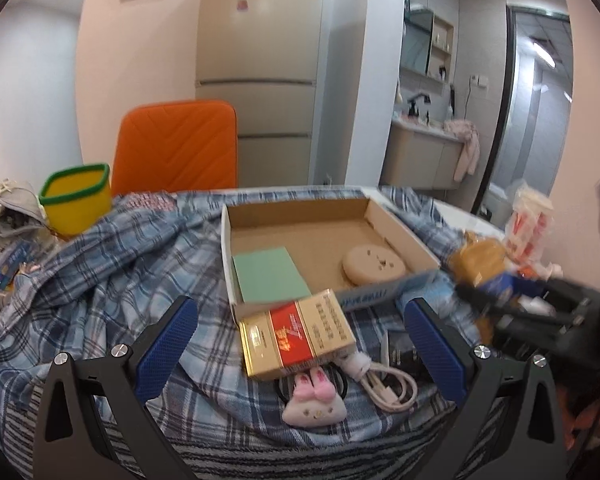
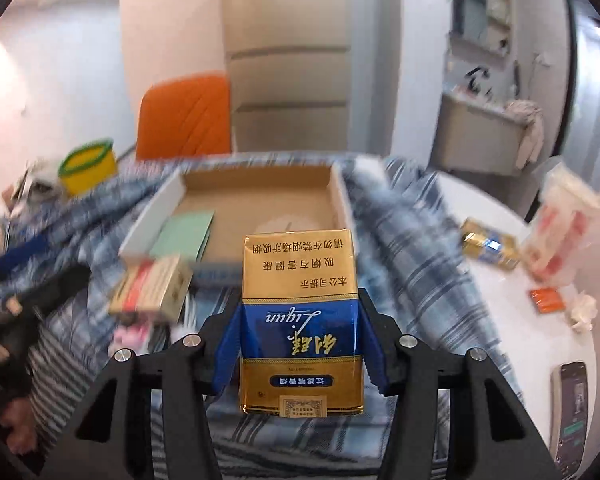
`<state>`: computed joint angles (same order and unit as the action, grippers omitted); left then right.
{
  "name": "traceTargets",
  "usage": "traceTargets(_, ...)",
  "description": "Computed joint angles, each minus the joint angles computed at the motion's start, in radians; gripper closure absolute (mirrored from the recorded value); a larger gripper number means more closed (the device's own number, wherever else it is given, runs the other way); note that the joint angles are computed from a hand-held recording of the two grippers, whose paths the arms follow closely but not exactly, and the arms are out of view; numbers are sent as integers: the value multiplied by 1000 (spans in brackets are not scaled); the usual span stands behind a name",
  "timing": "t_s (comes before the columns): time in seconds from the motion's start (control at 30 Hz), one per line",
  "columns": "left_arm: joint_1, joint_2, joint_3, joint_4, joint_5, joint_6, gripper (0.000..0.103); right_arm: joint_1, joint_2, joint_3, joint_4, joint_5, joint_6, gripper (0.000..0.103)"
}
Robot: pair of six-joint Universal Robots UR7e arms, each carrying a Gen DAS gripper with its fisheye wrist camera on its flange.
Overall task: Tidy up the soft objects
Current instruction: 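Lift the Liqun pack with the right tool while the left tool reaches the bunny plush, then grasp the white pink-eared bunny plush with the left tool and lift it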
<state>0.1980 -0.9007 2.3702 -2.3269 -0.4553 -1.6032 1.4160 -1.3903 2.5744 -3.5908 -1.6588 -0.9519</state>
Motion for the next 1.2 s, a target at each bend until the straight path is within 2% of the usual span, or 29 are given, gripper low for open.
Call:
traceTargets(0.13, 44, 1, -16, -32, -78, 44, 11, -16, -30, 2, -1, 51, 17, 48)
traceTargets(0.2, 62, -2, -23, -29, -116, 40, 24, -5, -15, 1, -23, 31, 9, 48)
traceTargets(0.33, 86, -8, -23, -85, -183, 96, 33, 9, -4, -3, -6, 5, -3, 48)
traceTargets(0.4, 89, 0, -26, -110, -213, 136, 34, 7, 0, 2, -12, 5, -14, 48)
traceTargets(0.67, 116, 26, -61, -78, -295, 194, 34, 2, 3, 9, -24, 9, -28, 48)
traceTargets(0.73, 132, 28, -64, -88, -319, 215, 42, 3, 8, 13, -36, 9, -33, 48)
traceTargets(0.8, 141, 33, -74, -65, -331, 212, 61, 4, 12, 14, -44, 5, -39, 48)
traceTargets(0.87, 149, 36, -76, -69, -342, 222, 67, 2, 14, 14, -49, 7, -42, 48)
traceTargets(1.03, 153, 40, -77, -87, -356, 249, 67, 3, 13, 13, -42, 6, -46, 48)
traceTargets(1.07, 157, 44, -83, -82, -364, 258, 62, 4, 14, 13, -41, 4, -47, 48)
traceTargets(1.13, 168, 49, -86, -92, -378, 273, 60, 6, 17, 14, -46, 1, -50, 48)
traceTargets(1.2, 171, 46, -80, -104, -375, 268, 70, 4, 16, 15, -49, 2, -52, 48)
